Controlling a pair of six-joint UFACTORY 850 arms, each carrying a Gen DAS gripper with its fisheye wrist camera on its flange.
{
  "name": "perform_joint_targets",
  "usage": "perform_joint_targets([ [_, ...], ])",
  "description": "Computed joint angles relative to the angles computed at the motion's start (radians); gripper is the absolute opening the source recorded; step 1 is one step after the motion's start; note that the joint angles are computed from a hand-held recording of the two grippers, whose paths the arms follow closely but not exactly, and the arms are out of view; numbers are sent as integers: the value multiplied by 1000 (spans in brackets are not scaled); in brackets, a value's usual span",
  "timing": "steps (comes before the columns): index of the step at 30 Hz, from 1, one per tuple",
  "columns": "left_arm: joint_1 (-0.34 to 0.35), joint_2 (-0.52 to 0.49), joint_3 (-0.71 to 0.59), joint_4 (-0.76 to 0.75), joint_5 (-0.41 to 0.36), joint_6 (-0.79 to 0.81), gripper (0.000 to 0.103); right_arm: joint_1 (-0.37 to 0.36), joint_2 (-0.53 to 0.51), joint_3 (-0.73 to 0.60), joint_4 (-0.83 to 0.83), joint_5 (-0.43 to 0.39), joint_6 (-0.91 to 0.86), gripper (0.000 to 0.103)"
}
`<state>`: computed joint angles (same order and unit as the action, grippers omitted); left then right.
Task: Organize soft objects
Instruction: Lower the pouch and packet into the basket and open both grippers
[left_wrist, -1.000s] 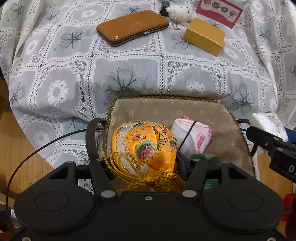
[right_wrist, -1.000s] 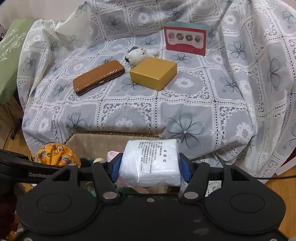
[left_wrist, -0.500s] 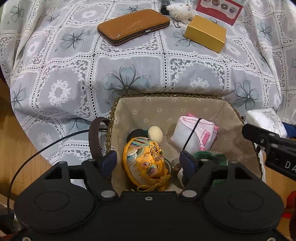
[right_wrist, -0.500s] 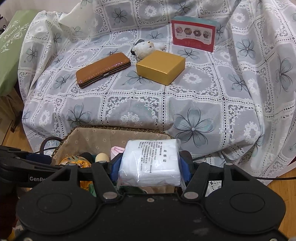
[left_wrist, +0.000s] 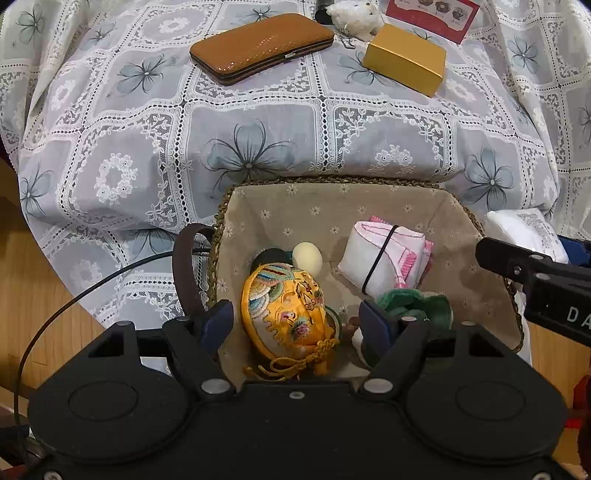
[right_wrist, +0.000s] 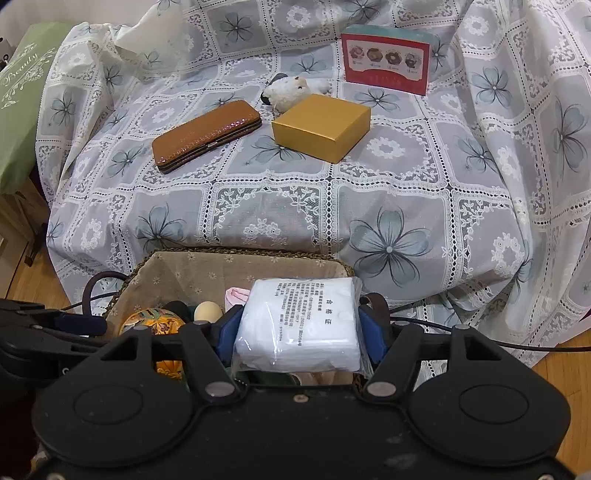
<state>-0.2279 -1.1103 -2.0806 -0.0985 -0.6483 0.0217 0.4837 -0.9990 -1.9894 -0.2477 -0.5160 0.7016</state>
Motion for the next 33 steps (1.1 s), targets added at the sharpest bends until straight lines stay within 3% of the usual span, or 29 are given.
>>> perform_joint_targets([
  [13, -1, 3, 5, 2, -1, 2, 70, -7, 10, 20, 68, 26, -32, 74],
  [33, -2, -3, -4, 10, -10, -11, 71, -7, 9, 23, 81, 23, -39, 74],
])
